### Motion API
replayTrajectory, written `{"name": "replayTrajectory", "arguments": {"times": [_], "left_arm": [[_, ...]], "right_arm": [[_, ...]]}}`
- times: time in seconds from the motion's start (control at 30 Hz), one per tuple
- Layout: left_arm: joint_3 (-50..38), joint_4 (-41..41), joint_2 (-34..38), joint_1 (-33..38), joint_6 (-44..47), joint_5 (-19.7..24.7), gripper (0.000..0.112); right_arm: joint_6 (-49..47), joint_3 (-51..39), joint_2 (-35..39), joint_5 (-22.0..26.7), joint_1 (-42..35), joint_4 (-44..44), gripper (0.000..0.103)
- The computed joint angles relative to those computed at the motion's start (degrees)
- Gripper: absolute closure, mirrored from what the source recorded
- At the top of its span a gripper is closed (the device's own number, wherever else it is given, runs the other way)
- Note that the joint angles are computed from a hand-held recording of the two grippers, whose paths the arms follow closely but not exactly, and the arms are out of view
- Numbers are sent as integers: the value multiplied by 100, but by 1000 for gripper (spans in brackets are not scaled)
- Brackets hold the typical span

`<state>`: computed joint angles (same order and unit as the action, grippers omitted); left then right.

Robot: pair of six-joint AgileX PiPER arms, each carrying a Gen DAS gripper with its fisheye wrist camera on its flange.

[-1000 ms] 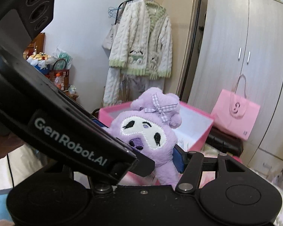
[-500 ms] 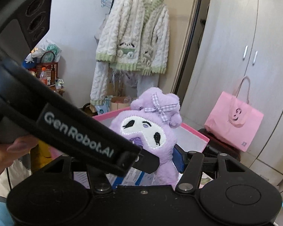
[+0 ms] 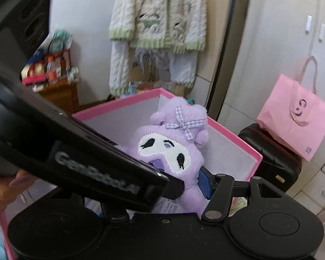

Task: Organize soft objects
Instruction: 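Carry the purple plush toy with the left tool into the pink box and release, then withdraw the left tool from the box back over the bed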

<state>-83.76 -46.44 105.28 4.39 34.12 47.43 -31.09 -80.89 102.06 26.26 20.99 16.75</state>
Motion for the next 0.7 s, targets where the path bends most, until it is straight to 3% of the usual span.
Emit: {"name": "replayTrajectory", "arguments": {"times": [0.13, 0.3, 0.47, 0.7], "left_arm": [[22, -5, 23, 42, -158, -64, 62], [336, 365, -325, -123, -193, -597, 56], [1085, -304, -1091, 195, 994, -372, 52], [2200, -777, -2534, 658, 2116, -46, 52]], "right_arm": [[-405, -379, 265, 401, -160, 546, 37], [-267, -295, 221, 459, -146, 397, 36], [-267, 778, -686, 7, -15, 389, 36], [-957, 1877, -2027, 119, -185, 1360, 36]]}}
